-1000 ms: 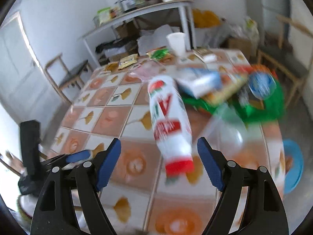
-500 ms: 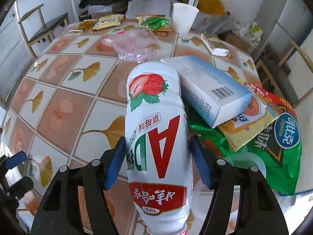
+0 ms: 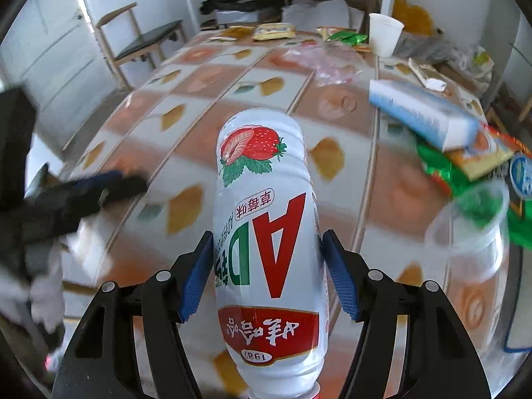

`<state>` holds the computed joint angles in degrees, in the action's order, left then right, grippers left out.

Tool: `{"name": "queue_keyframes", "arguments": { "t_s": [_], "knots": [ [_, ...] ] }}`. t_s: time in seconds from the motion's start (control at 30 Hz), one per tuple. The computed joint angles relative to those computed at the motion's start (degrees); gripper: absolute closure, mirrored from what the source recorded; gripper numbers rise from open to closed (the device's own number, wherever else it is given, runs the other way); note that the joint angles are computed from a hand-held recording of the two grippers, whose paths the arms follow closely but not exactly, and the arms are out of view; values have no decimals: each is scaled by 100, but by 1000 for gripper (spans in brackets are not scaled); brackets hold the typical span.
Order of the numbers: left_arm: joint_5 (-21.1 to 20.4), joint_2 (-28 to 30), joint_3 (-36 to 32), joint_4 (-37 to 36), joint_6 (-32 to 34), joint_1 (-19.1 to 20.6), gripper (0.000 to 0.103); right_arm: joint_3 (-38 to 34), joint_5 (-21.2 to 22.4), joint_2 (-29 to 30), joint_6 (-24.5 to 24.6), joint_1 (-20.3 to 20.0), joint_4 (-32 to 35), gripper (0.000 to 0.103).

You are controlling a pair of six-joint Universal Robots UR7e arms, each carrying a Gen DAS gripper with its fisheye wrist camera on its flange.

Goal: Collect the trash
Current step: 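Grasp the white AD milk bottle with the right tool while the left grasps the clear cup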

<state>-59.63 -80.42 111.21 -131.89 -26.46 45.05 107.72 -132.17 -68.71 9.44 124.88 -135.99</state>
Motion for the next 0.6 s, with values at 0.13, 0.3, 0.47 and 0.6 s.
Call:
{"name": "queue_keyframes", "arguments": {
  "t_s": [0.13, 0.3, 0.47, 0.6],
  "knots": [
    [-124, 59, -12, -199, 133, -99, 25, 533, 193, -708, 631, 30, 184, 41],
    [-640, 329, -37, -700, 523, -267, 25, 1105, 125, -1661, 1637, 20, 465, 42],
    [-1600, 834, -197, -1318, 1158, -425, 25, 1509, -290, -2338, 2426, 27, 554, 42],
    [-1985, 1339, -440, -1511, 1628, -573, 26, 1820, -519, -2736, 2863, -68, 188, 42]
  ]
}}
